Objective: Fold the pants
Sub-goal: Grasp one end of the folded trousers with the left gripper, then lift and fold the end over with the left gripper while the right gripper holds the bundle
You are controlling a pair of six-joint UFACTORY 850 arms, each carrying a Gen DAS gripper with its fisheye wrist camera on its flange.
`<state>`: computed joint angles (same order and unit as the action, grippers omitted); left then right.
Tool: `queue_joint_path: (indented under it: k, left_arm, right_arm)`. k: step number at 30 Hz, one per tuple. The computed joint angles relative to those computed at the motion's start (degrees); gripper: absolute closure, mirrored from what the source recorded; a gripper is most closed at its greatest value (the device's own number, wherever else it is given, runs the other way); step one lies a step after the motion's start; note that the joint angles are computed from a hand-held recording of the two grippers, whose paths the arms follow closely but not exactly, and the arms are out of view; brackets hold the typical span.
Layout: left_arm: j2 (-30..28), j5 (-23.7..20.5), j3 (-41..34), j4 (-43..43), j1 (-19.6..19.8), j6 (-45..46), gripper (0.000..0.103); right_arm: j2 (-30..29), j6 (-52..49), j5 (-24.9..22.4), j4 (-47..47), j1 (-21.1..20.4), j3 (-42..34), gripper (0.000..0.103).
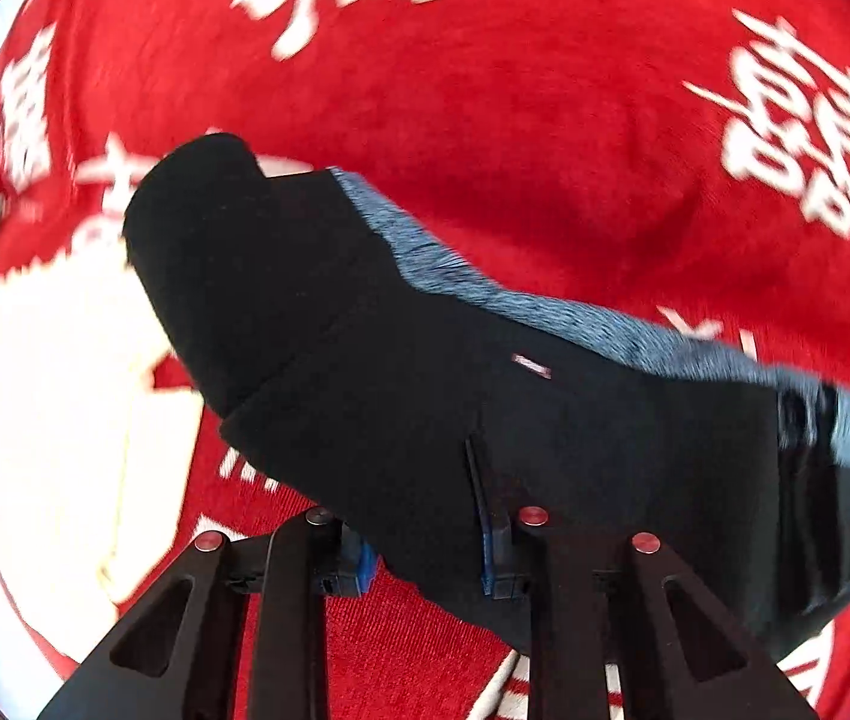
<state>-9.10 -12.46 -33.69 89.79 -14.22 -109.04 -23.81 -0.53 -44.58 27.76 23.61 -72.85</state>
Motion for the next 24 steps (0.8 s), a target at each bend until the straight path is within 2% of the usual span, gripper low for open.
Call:
queue_joint_path:
  k: [4,8,10,13,16,19,21,22,23,24]
  left_arm:
    - [0.08,-2.85,-0.44,-1.27,-2.69,3.37,0.077]
    - [-0.55,-5.24,-1.75,-2.98,-4.84,7.00,0.077]
    - [-0.62,-5.82,-1.97,-3.25,-5.44,7.56,0.077]
    - [-0.84,-5.83,-2.36,-4.52,-5.43,8.55,0.077]
    - [-0.69,-6.37,-1.89,-4.19,-5.81,8.01,0.077]
    - [-0.22,-7.64,-1.56,-4.00,-6.71,8.29,0.077]
    - [-0.01,-7.89,-1.63,-5.28,-7.24,9.72,0.077]
    - [0.02,-7.37,-1.80,-6.90,-7.21,11.67,0.077]
    - [-0.10,-7.62,-1.96,-7.05,-7.45,12.11,0.077]
    - [0.12,-7.73,-1.90,-6.24,-7.62,11.78,0.077]
  right_arm:
    - [-9.14,-1.38,-8.01,1.25,1.99,-12.87,0.013]
    - [-20.11,-2.78,-19.68,-2.46,5.70,-29.13,0.007]
    - [-24.16,-3.19,-23.22,-4.37,7.53,-35.44,0.001]
    - [-32.16,-2.67,-31.62,-8.55,10.38,-46.91,0.001]
    - [-37.12,-1.55,-36.82,-12.52,12.07,-52.84,0.001]
    - [-38.58,-1.60,-38.85,-14.27,12.52,-53.44,0.003]
    - [-37.96,-2.08,-38.90,-14.22,12.20,-51.50,0.036]
    - [-37.80,-2.08,-38.86,-13.04,11.71,-50.85,0.070]
    - [-36.50,-1.34,-37.39,-11.07,10.83,-48.56,0.080]
    - [-35.27,-1.22,-35.96,-10.83,10.41,-46.93,0.085]
